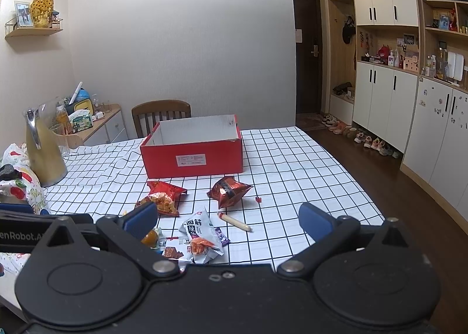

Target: Organize snacks

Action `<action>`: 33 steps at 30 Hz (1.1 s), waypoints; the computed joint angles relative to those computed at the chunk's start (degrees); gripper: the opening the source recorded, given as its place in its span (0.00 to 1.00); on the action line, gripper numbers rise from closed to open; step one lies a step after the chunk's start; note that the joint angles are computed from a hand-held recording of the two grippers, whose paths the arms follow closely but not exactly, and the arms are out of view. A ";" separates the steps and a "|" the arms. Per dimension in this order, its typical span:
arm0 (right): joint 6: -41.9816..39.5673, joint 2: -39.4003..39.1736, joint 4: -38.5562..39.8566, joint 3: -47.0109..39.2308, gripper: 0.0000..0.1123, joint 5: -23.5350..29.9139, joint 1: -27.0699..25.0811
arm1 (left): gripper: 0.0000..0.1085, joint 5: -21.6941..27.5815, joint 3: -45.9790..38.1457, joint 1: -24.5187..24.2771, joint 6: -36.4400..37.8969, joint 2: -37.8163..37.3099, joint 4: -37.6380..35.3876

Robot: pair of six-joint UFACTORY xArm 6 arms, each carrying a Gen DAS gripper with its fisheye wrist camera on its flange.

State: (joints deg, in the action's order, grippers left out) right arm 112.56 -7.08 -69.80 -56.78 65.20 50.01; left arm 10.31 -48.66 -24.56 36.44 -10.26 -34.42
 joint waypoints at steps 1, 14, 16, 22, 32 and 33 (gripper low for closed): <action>-0.04 0.03 -0.03 -0.04 0.92 -0.04 -0.05 | 0.95 0.03 -0.01 0.01 0.03 0.00 -0.04; -0.44 0.08 -0.22 -0.08 0.92 -0.62 -0.56 | 0.95 0.91 -0.87 0.17 -1.98 1.02 1.67; -0.54 0.06 -0.35 0.07 0.92 -1.16 -0.89 | 0.95 1.21 -1.30 0.24 -2.38 1.41 1.81; -0.62 0.20 -0.52 0.29 0.92 -2.27 -1.77 | 0.95 1.73 -2.89 0.63 -4.14 3.02 3.36; -2.07 0.64 -0.29 1.12 0.91 -8.76 -6.28 | 0.95 2.61 -8.31 2.44 -0.51 9.29 -0.22; -2.60 0.92 0.18 1.11 0.90 -9.49 -6.93 | 0.95 2.58 -8.72 2.59 -0.22 10.00 -0.10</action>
State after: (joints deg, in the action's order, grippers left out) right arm 109.96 -6.16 -69.62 -55.67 55.72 43.08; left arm 12.89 -57.38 -21.96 36.22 -0.26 -34.52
